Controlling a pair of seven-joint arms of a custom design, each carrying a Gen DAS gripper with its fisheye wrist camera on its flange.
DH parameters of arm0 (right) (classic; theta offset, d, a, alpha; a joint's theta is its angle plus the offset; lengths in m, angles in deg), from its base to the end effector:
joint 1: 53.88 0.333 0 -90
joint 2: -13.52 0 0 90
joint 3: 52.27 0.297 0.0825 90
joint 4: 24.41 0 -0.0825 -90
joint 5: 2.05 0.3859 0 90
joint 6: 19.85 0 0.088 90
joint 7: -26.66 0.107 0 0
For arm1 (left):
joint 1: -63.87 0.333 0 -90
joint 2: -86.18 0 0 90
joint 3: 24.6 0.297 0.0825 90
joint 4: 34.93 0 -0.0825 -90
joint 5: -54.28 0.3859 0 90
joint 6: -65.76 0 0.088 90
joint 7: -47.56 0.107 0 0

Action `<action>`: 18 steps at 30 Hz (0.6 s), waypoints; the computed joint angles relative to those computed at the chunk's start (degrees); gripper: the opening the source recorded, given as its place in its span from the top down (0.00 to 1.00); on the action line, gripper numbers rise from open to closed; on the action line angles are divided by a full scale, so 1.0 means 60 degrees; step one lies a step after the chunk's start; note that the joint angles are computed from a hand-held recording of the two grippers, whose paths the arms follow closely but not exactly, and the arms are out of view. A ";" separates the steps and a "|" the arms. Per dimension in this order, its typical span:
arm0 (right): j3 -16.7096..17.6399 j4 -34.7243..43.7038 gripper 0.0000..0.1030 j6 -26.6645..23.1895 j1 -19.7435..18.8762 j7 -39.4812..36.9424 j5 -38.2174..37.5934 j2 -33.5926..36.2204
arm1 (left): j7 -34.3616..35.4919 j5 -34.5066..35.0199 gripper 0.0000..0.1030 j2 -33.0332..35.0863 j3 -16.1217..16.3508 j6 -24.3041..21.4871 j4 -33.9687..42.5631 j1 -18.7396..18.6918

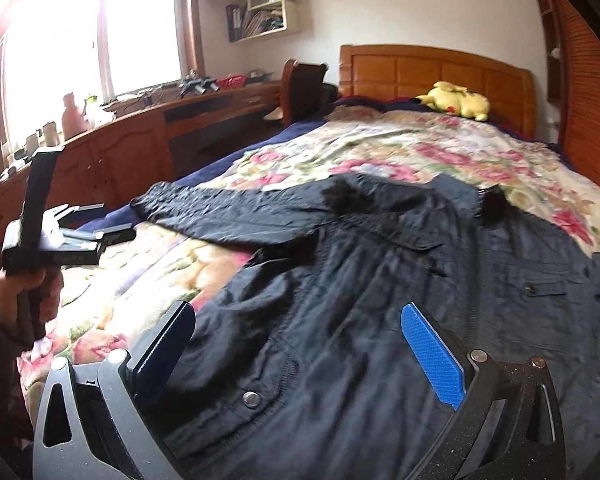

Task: Fold large clothes
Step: 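Move the left tool to the jacket sleeve cuff and close on it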

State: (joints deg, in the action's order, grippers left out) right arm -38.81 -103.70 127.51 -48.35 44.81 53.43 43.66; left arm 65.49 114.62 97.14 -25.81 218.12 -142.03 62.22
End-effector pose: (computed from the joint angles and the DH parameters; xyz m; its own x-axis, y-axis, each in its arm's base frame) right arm 0.7185 0.1919 0.4673 0.7705 -0.6328 -0.0761 -0.3717 -0.3491 -0.8602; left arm 0.6411 -0.0560 0.4489 0.4155 -0.9067 -0.0721 -0.5894 -0.2080 -0.7806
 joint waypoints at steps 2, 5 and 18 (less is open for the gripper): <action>-0.0058 0.0117 0.00 -0.0238 0.0025 0.0072 -0.0221 0.0050 | 0.0247 -0.0275 0.04 0.0045 0.0065 0.0112 0.0011 0.0179; -0.0164 0.0315 0.00 -0.0748 0.0009 0.0168 -0.0586 0.0100 | 0.0412 -0.0551 0.08 0.0125 0.0198 0.0244 0.0004 0.0407; -0.0285 0.1036 0.00 -0.1623 -0.0135 0.0622 -0.1195 0.0496 | 0.0715 -0.1411 0.25 0.0905 0.0789 -0.0400 0.0809 0.1065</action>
State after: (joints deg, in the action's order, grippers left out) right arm -40.52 -97.49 117.78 -49.16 48.54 46.26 46.64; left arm 69.78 106.15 102.57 -21.08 215.72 -137.18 68.61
